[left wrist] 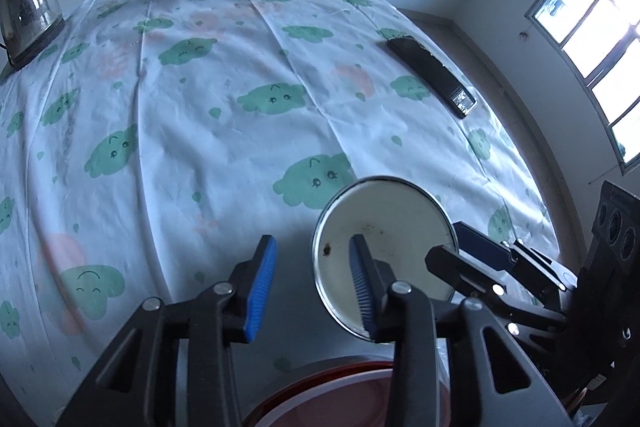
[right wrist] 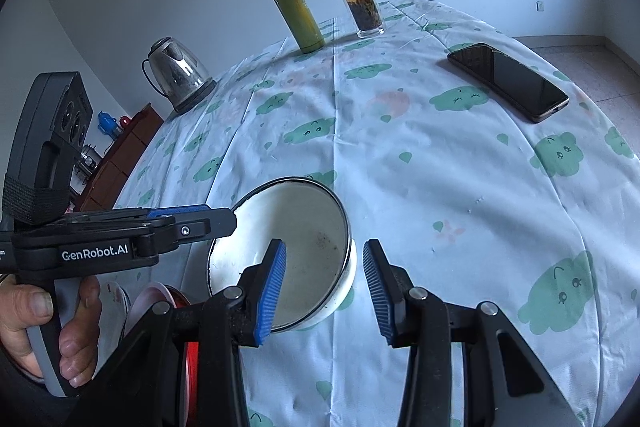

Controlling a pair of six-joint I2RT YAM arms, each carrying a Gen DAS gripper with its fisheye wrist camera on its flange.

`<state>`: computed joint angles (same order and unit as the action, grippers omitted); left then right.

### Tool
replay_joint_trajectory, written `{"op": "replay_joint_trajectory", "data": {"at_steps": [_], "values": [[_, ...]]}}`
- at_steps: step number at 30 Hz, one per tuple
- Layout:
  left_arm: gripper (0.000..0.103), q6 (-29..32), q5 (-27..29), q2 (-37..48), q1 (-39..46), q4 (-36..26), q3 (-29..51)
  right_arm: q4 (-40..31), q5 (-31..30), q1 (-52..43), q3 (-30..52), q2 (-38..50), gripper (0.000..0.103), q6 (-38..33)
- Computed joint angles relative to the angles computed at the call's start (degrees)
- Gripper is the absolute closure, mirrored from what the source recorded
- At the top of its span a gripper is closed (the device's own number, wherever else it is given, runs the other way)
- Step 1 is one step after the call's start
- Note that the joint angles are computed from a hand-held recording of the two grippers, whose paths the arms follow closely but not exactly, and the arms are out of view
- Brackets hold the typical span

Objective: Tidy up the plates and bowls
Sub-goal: 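Close the left gripper on the steel bowl rim while the right gripper grips its opposite rim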

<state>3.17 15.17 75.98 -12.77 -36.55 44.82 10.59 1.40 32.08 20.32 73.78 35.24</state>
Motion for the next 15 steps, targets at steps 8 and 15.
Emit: {"op": "replay_joint_trajectory", "data": {"at_steps": [8, 15], "values": [[0.088, 1.5, 0.5, 3.6, -0.8, -0.1, 0.3, 1.3, -0.9, 0.1, 0.5, 3.3, 0.071, 0.0], [0.090, 0.6, 0.4, 2.6, -1.3, 1.2, -0.5, 2.2, -1.2, -0.3, 0.1, 3.1, 0.078, 0.0]]}}
